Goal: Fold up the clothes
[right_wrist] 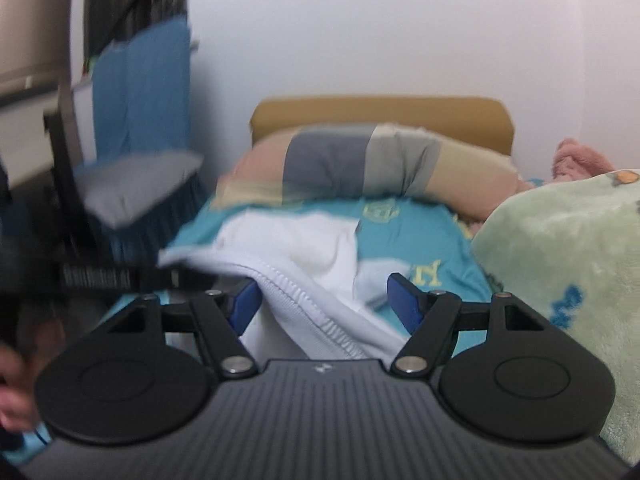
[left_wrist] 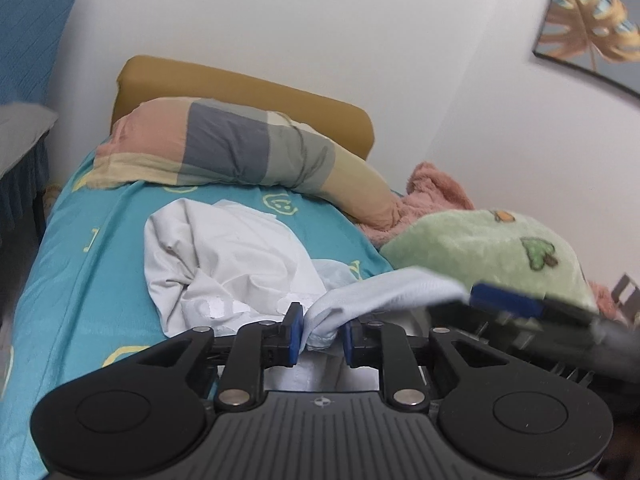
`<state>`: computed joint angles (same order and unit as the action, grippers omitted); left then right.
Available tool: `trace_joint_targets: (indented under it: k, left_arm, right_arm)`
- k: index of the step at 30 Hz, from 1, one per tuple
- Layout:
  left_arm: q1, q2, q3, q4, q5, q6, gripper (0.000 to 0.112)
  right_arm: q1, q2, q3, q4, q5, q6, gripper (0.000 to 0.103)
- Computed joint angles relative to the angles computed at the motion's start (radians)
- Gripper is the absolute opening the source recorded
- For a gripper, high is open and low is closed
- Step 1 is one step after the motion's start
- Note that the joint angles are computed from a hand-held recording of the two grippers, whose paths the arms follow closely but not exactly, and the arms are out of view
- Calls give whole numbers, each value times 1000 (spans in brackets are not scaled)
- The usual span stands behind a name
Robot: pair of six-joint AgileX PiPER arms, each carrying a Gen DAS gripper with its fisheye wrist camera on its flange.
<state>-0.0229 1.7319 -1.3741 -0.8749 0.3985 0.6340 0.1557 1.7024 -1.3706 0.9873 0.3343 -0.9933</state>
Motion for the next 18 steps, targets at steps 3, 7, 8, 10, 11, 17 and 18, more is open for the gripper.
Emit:
trace_joint_targets:
  k: [3,7,8,10,11,17,18]
  left_arm:
    - [-27,-22,22,46,-29,10,22]
    - [-53,-48,46,120,-54,10,26]
    - [-62,-56,55,149,-66,3,28]
    - [-83,-73,73,231,-94,-33,35]
    - [-94,-82,84,275,-112,-55,37]
    - [-124,-129,122,392,-146,-130,41]
    - [-123,-132,123,383,-147,-133,41]
  right_arm:
    - [-51,-15,-11,69,74,-3,71]
    - [-94,-2,-34,67,98,66,71]
    - [-105,4,-43,65,108,95,71]
    - [-130,20,-62,73,140,147,71]
    - [-146,31,-75,80,164,164,71]
    - [-180,41,-107,12,310,215,73]
    - [-175,34,-106,-21,320,224,72]
